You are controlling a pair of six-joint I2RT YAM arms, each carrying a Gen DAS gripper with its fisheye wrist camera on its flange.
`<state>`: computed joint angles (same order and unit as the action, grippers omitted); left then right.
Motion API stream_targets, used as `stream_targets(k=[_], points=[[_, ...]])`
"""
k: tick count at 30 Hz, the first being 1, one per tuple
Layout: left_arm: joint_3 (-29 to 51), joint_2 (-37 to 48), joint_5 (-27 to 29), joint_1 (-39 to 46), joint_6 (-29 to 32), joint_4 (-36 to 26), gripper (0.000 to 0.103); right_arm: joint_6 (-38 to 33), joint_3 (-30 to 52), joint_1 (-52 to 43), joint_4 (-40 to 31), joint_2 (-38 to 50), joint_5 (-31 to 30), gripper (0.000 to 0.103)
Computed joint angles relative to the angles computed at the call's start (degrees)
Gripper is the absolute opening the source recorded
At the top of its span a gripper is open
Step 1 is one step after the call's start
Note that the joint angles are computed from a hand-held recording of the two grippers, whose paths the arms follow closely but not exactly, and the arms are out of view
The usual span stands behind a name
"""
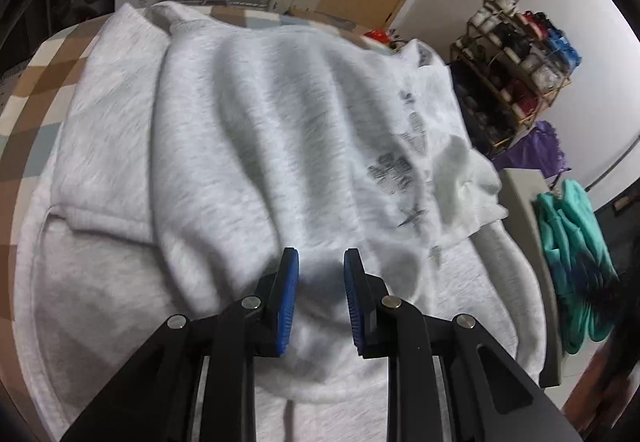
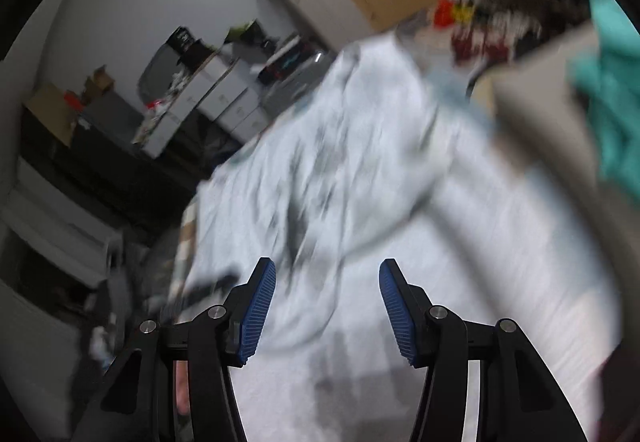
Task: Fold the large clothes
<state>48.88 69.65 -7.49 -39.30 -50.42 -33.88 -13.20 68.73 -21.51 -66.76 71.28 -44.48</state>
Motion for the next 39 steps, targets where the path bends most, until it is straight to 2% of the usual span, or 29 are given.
stream_targets(k=[1,2,4,7,8,9,10,12,14,17,19,21,24,26,28,30,32,33,34,35,36,39], points=[[-0.46,-0.32,0.49,0.30,0.21,0.21,0.018,1.81,2.95,1.64,2.55,2.08,2.06,0.071],[-0.79,-0.74,0.87,0.70,0.69,0.31,0.018,3.35,5.59,3.91,4.97,4.34,5.23,0.072],[0.31,-1.25,1.87,2.67,2.75,-1.32,0.018,4.84,10.11,9.15,6.99,9.24,12.73,0.072],[2.79,-0.05,4.80,4.49,5.06,-4.84,0.018,5.11,14.44,16.06,9.04,16.93,16.30,0.069],[2.84,-0.58,4.62,4.36,4.94,-5.33,0.018,4.17,16.62,19.14,9.11,20.00,20.97,0.069],[2.58,-1.66,4.18,4.17,4.55,-5.46,0.018,3.48,17.85,21.22,9.42,22.27,24.69,0.066],[2.92,-1.79,3.82,4.07,4.65,-6.27,0.018,2.23,20.23,23.69,9.38,26.19,29.82,0.052],[3.13,-2.26,2.71,4.04,5.25,-7.77,0.018,2.36,23.41,25.17,8.62,32.29,34.26,0.038],[2.74,-2.54,2.60,5.02,6.17,-8.45,0.018,4.04,26.50,25.06,5.76,38.42,35.69,0.038],[0.94,-3.56,5.04,7.40,6.44,-7.74,0.018,2.45,21.93,26.65,10.83,37.03,37.47,0.043],[0.48,-3.80,5.42,8.10,6.08,-7.55,0.018,0.85,18.10,28.00,14.02,34.74,38.93,0.053],[0.44,-4.82,4.82,7.99,5.90,-8.37,0.018,-0.22,16.00,28.58,15.40,33.27,40.01,0.053],[0.87,-6.95,1.82,7.30,6.22,-10.39,0.018,0.22,16.56,26.02,13.44,31.40,34.70,0.051],[0.71,-9.13,1.99,7.72,7.17,-11.46,0.018,1.14,14.40,21.74,12.26,25.83,26.03,0.051],[0.87,-10.18,1.84,7.73,8.31,-13.01,0.018,-0.99,11.37,18.74,10.02,19.58,20.37,0.051],[0.92,-11.76,0.91,6.80,8.72,-15.20,0.018,-4.69,7.39,16.37,6.38,12.51,17.41,0.053],[0.47,-13.90,0.54,5.32,7.56,-16.38,0.018,-8.19,3.25,14.89,2.92,5.73,14.56,0.059],[0.49,-13.79,1.06,5.10,7.12,-16.32,0.018,-8.80,1.64,14.75,2.20,3.54,14.18,0.067],[0.74,-13.09,2.29,4.48,6.75,-16.66,0.020,-8.75,-0.67,15.14,1.10,0.37,14.46,0.068],[1.16,-11.20,5.30,3.60,7.84,-17.96,0.025,-7.85,-2.94,15.91,0.38,-2.28,14.14,0.068],[1.93,-8.54,7.46,2.73,9.21,-19.07,0.026,-5.98,-5.05,17.63,0.51,-4.20,13.31,0.068],[0.00,-7.20,6.46,-4.10,5.88,-21.06,0.026,-3.86,-9.65,20.78,0.37,-7.49,12.09,0.068]])
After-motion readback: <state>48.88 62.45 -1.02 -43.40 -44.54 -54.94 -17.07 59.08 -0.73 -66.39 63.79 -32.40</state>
